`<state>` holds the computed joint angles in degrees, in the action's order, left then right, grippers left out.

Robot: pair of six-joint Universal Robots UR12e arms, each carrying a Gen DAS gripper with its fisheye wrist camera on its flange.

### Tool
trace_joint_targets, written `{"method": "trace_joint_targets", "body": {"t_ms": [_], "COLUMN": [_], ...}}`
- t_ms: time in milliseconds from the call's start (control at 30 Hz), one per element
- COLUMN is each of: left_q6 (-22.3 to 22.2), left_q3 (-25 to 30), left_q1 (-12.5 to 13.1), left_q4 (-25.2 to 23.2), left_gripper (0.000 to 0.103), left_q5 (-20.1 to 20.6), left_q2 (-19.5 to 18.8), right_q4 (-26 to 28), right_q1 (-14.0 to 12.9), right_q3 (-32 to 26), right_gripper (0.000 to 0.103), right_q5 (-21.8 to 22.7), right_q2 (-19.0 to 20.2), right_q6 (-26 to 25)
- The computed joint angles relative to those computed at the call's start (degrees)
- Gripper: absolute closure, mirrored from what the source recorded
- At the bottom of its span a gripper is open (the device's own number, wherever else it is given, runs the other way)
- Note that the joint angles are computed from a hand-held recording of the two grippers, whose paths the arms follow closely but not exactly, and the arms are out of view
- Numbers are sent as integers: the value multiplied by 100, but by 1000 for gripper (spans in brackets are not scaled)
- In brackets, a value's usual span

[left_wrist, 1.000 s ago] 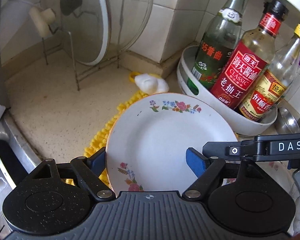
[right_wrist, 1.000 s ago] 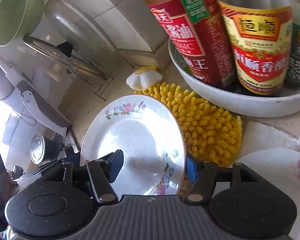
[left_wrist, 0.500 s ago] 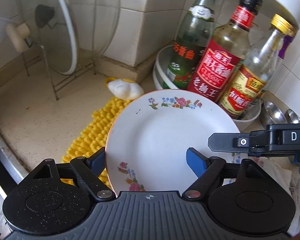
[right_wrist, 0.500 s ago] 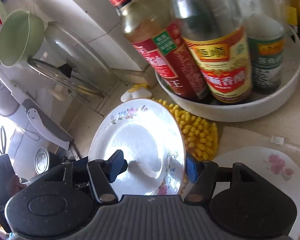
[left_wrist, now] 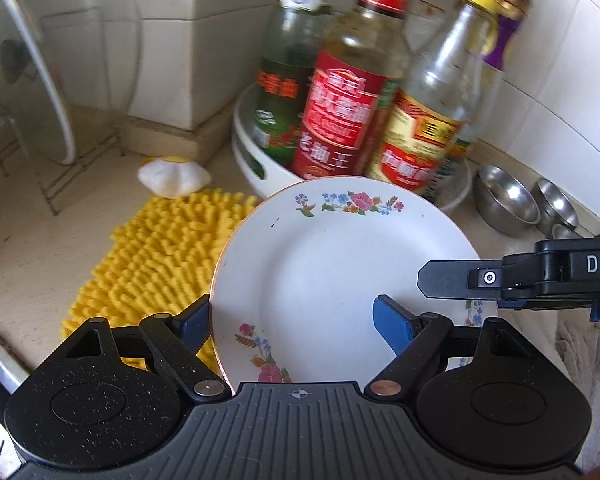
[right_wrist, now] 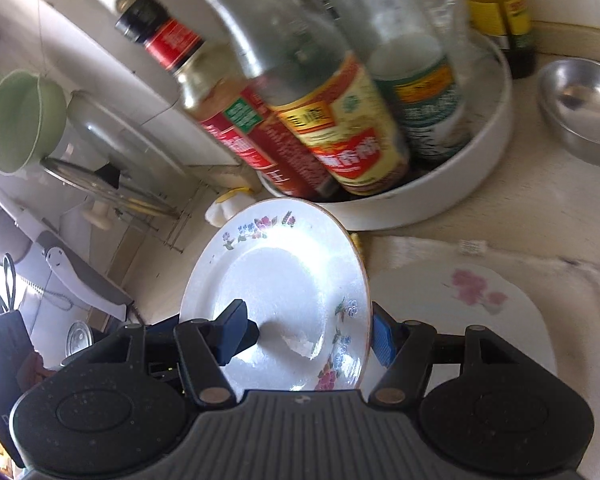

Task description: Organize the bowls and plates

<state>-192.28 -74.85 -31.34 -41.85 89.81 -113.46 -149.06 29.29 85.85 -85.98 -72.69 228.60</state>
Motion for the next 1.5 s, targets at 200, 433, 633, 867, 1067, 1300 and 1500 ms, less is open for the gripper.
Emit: {"method": "trace_joint_targets", "body": {"t_ms": [200,433,633,867,1067,1300,1500], "left_q6": [237,474,587,680,694,710,760], "left_q3": [117,279,388,419,403,412,438], "left_q1": [-112,-237,-335,-391,-406,-397,-391], "left_q4": [-30,-129,-232,-352,-351,-416,-496], "left_gripper": [15,15,15,14,14,14,14], "left_q5": [-98,-233,-232,-234,-223,-316,-374], "left_q2": [-79,-189,-256,-282,-271,-276,-305], "right_q4": [-134,-259,-241,-242,-189,-100,-23], "right_q1": [-4,-9,-4,-9,-7,22,39], "right_q3": [352,706,903,1087,1129,1157,1156], "right_gripper": [23,23,23,23,23,23,23], "right_q5": [-201,-458,-520,-476,-409,-458,-534], "right_q2": [-251,-529,-677,-774,-793,-819,-820], "right_q6": [257,522,716,906,960,1008,1065]}}
